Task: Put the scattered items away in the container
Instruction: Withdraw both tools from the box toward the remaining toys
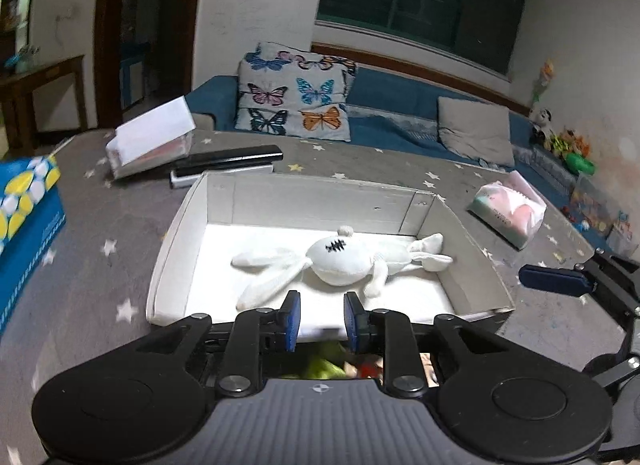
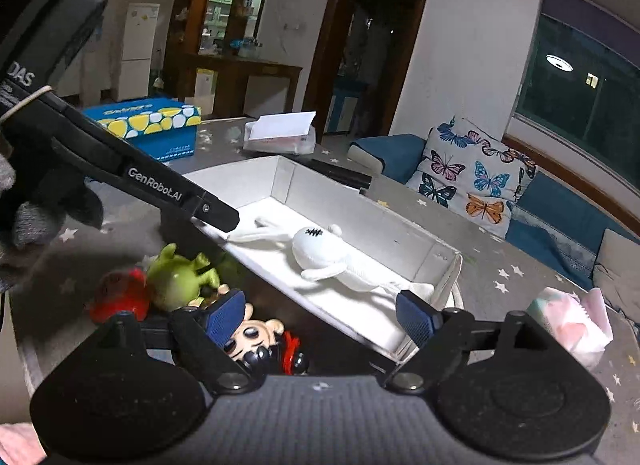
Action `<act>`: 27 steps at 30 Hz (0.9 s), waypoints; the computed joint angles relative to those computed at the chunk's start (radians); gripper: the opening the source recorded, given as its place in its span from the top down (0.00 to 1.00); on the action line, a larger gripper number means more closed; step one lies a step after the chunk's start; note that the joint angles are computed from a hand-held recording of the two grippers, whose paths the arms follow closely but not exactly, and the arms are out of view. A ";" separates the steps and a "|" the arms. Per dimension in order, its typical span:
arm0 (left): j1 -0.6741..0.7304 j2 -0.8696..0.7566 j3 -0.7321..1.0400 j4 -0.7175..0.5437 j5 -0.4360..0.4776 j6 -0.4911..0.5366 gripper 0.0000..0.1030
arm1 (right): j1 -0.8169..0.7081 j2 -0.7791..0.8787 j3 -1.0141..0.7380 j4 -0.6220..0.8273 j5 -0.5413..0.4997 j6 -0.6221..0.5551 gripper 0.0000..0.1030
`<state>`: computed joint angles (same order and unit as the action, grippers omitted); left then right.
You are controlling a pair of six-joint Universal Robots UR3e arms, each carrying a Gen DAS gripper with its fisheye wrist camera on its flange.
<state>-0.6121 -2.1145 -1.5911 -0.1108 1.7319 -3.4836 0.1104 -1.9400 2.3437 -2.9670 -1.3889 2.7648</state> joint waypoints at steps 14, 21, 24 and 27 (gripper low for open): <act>-0.165 0.155 -0.163 -0.063 0.261 -0.086 0.75 | 0.107 -0.029 0.022 -0.015 0.000 0.059 0.18; -0.172 0.210 -0.237 -0.053 0.290 -0.120 0.75 | 0.168 0.004 0.030 -0.048 -0.025 0.091 0.18; -0.176 0.209 -0.235 -0.063 0.291 -0.126 0.75 | 0.154 -0.040 0.060 -0.044 -0.014 0.098 0.18; -0.184 0.203 -0.234 -0.049 0.294 -0.125 0.75 | 0.123 -0.092 0.090 -0.019 0.000 0.103 0.18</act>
<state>-0.7964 -1.9119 -1.8249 -0.1603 2.0259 -3.6086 0.2336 -2.0315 2.4335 -2.9860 -1.3889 2.8675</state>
